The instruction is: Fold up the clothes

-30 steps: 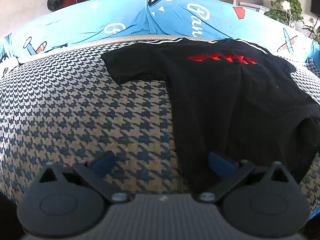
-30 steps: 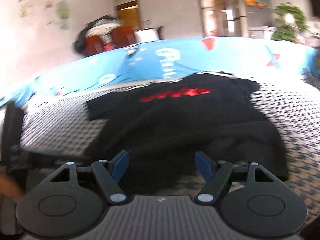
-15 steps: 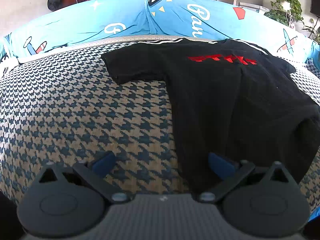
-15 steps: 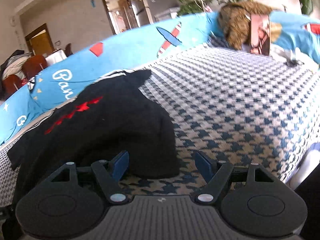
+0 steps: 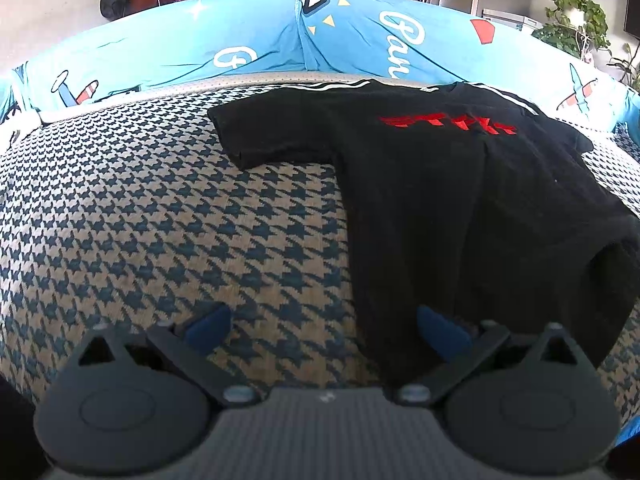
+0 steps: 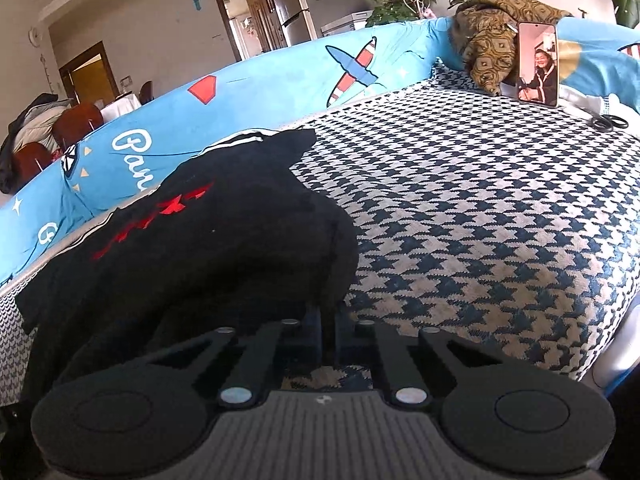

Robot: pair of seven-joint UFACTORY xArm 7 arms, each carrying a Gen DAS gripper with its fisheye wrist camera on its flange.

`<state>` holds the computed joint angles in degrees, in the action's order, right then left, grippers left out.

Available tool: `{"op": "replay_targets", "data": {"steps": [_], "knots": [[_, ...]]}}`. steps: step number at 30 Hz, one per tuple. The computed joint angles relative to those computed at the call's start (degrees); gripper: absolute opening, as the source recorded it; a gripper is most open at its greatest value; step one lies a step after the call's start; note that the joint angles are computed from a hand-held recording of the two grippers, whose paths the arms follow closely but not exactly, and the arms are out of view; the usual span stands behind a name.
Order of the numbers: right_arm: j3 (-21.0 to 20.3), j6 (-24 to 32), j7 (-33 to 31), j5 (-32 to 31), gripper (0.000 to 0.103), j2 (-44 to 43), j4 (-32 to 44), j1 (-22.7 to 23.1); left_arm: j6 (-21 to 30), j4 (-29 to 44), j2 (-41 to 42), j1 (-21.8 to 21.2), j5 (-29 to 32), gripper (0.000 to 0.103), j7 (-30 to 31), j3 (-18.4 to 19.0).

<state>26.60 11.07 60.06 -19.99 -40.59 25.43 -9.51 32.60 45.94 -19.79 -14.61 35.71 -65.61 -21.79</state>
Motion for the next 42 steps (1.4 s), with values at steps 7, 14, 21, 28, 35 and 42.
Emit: {"op": "replay_targets", "data": {"steps": [7,14,21,28,35,42], "knots": [[1.6,2.0,1.0,-2.1,0.007,-7.0,0.4,-3.8,-0.2,-0.3,-0.5,0.4,-0.2,0.103,-1.0,0.0],[2.7,4.6,1.9,-3.3,0.007,-13.8,0.6,-9.4,0.4,-0.4,-1.1,1.1,0.1,0.103,-2.9,-0.4],[4.5,9.6,7.0,-5.2,0.01,-12.9,1.8,-11.4,0.7,-0.5,-1.2,1.4,0.7,0.103,-3.8,-0.5],[0.8,4.7,2.6,-5.9,0.011,-9.7,0.5,-5.8,0.7,-0.5,-1.2,1.3,1.3,0.103,-4.3,-0.5],[-4.3,1.0,-5.1,-1.6,0.011,-3.9,0.2,3.2,1.0,-0.4,-1.0,1.2,1.5,0.103,-4.1,-0.5],[-12.2,-3.7,-15.9,6.0,0.011,2.0,-0.3,15.6,2.1,0.1,-0.3,0.8,2.1,0.103,-3.8,-0.6]]}}
